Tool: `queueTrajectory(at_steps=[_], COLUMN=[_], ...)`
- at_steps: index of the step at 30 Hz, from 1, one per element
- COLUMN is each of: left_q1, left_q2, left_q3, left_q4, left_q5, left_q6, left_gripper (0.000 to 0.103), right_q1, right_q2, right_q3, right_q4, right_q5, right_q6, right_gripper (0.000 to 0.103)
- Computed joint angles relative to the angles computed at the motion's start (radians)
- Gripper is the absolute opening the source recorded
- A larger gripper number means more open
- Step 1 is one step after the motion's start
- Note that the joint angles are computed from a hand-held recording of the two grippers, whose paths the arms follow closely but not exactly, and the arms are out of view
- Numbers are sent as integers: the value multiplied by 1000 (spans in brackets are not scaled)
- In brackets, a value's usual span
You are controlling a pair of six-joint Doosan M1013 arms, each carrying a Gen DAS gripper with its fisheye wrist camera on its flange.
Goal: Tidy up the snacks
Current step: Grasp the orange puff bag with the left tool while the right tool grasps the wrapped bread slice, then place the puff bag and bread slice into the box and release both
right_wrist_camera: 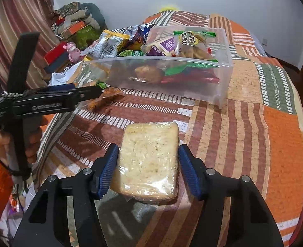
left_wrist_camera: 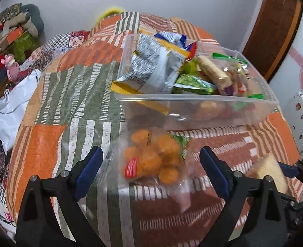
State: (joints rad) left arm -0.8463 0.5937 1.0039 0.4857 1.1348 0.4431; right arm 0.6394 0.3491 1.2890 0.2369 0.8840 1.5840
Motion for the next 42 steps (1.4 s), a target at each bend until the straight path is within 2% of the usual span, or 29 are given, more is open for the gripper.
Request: queueTrajectory(at_steps=[4, 7, 8, 10, 13, 15, 20, 31, 42], left_q1=[15, 25, 23, 18, 16, 14, -7, -48, -40], left_q2=[11, 26, 30, 34, 22, 16, 3, -42, -12], left_q3=[-2, -9, -11, -14, 6, 14, 17, 24, -82], left_q4=[-41, -89, -79, -57, -49, -46, -9, 99, 135], left_q5=[-15, -12, -6, -1, -38, -49, -45, -91, -121], left_q6=[26, 59, 57, 61, 55, 53, 63, 32, 41], left_gripper=[96, 96, 96, 96, 85, 76, 64, 63, 63], right_q1=[-5, -10, -12, -10, -3, 1, 5, -8, -23], right_q2=[2, 1, -2, -7, -10, -9, -19, -31, -35], right_q3=[-8, -9, -6, 2, 11, 16, 28, 24, -7], right_q4=[10, 36, 46, 43, 18, 3, -25, -33, -95], right_q5=[22, 38, 40, 38, 34, 33, -4, -84, -212], right_q6=[7, -5, -9, -11, -14, -13, 4, 37, 112], right_gripper=[57, 62, 66, 66, 66, 62, 56, 53, 53])
